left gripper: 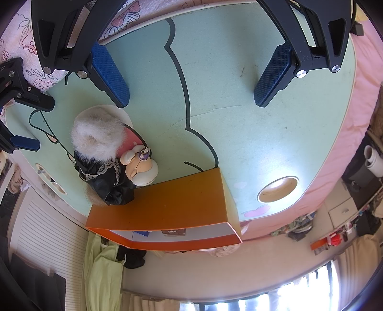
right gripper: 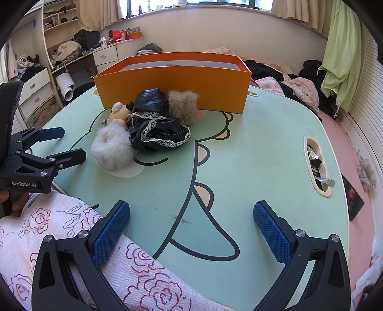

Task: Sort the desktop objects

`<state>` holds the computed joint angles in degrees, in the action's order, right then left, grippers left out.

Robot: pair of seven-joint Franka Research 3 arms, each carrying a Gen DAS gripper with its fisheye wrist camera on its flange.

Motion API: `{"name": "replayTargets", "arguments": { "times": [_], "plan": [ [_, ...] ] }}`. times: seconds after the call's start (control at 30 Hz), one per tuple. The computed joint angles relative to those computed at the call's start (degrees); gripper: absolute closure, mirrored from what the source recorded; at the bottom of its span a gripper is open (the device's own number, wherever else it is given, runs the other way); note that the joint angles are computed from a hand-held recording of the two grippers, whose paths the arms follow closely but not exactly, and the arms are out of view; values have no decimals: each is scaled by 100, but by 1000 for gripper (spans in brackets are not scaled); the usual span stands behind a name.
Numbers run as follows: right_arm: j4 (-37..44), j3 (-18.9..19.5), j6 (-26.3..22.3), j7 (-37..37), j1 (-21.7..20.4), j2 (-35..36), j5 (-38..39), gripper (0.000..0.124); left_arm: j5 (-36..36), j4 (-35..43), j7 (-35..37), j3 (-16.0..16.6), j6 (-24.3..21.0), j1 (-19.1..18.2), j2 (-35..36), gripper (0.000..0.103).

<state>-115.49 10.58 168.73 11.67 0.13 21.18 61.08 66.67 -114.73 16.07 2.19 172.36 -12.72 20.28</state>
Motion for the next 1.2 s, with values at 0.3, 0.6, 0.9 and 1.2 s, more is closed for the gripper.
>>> {"name": "replayTargets", "arguments": {
  "times": [0.3, 0.6, 0.9, 1.2],
  "plan": [
    [-2, 5, 2, -5, -6, -1, 4, 21, -9, -1, 10, 3, 2, -1, 0, 0],
    [-3, 6, 0, -19, -9, -4, 16, 21, -7, -5, 8, 5, 3, -2, -4, 0],
    [-42, 21, 24, -62, 0, -52, 102, 21, -1, -22, 3, 4, 7, 2, -21, 0],
    [833, -292, -1728, 857, -107, 167, -105, 21, -20, 42, 11, 5, 1, -15, 37, 0]
  ]
}}
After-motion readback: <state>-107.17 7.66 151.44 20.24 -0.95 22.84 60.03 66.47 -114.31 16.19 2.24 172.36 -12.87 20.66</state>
